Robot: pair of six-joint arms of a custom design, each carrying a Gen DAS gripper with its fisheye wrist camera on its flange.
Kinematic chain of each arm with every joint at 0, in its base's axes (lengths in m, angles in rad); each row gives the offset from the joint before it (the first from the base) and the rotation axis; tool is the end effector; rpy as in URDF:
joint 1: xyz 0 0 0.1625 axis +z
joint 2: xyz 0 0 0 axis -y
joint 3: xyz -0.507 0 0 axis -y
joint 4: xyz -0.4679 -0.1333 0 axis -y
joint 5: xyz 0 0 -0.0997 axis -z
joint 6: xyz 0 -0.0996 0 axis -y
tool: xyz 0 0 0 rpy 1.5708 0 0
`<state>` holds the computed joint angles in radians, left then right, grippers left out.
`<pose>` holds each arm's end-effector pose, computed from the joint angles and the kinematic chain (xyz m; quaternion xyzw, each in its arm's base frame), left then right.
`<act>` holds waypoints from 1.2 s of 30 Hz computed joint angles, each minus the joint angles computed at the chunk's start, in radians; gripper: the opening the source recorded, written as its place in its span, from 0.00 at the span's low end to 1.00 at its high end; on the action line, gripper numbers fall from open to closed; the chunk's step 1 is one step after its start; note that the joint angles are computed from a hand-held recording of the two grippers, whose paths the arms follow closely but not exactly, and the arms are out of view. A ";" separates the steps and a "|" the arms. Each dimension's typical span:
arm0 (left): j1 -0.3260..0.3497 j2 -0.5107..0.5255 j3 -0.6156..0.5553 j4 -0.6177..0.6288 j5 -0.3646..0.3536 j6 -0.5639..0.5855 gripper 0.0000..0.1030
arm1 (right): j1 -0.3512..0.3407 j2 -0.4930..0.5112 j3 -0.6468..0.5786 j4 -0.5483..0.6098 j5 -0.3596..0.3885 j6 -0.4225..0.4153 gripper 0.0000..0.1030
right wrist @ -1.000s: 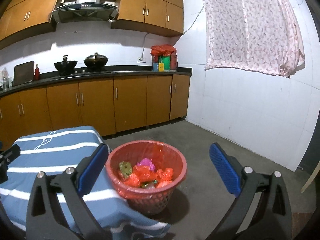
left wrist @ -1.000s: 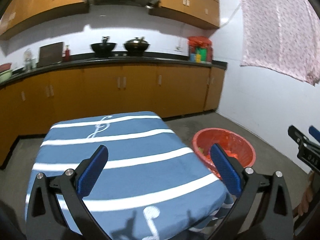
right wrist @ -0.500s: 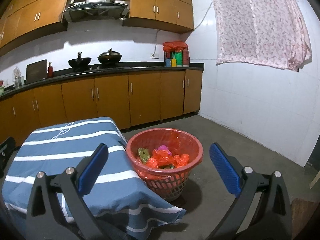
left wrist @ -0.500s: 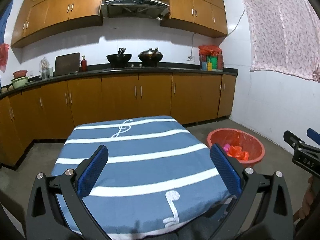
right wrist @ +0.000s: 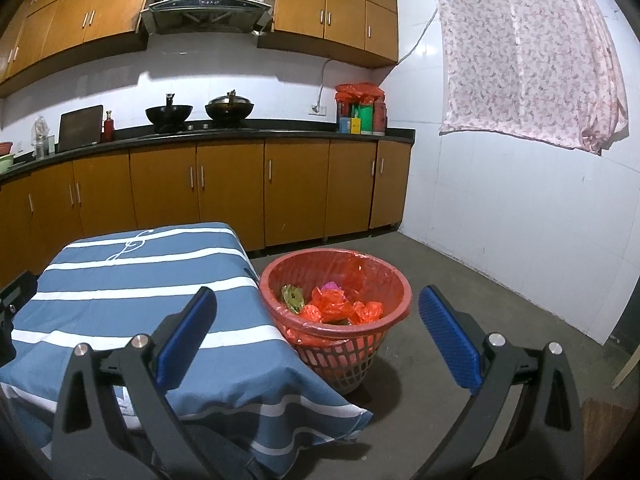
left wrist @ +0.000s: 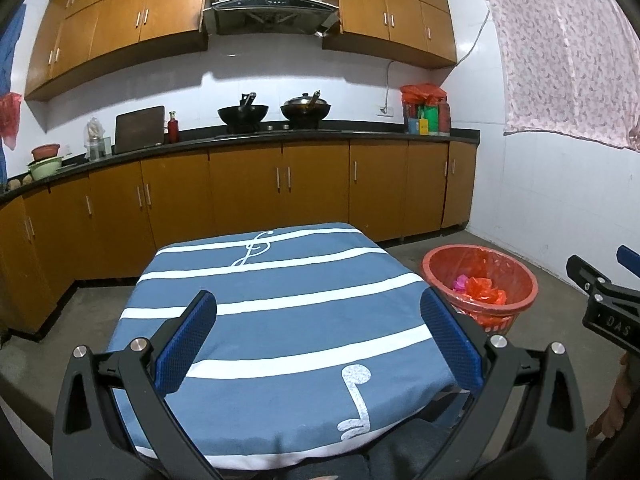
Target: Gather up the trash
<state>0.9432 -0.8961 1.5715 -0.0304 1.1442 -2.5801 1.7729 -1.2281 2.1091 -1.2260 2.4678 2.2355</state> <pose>-0.2665 -0.6645 0.1317 0.4115 0.7774 -0.4424 0.1749 0.1668 -0.5378 0.2063 -0.0289 -0.6274 0.6059 0.4883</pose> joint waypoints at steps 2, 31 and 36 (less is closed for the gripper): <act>0.000 0.001 0.000 0.002 -0.002 -0.005 0.98 | 0.002 0.002 0.002 -0.010 0.000 -0.005 0.96; -0.003 0.007 -0.013 0.046 0.007 -0.007 0.98 | -0.004 0.003 0.003 0.003 0.007 0.030 0.96; -0.003 0.007 -0.015 0.048 0.007 -0.008 0.98 | -0.007 0.003 0.003 0.008 0.006 0.034 0.96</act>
<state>0.9402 -0.8892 1.5569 0.0174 1.1510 -2.5884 1.7659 -1.2256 2.1119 -1.2181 2.4740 2.2691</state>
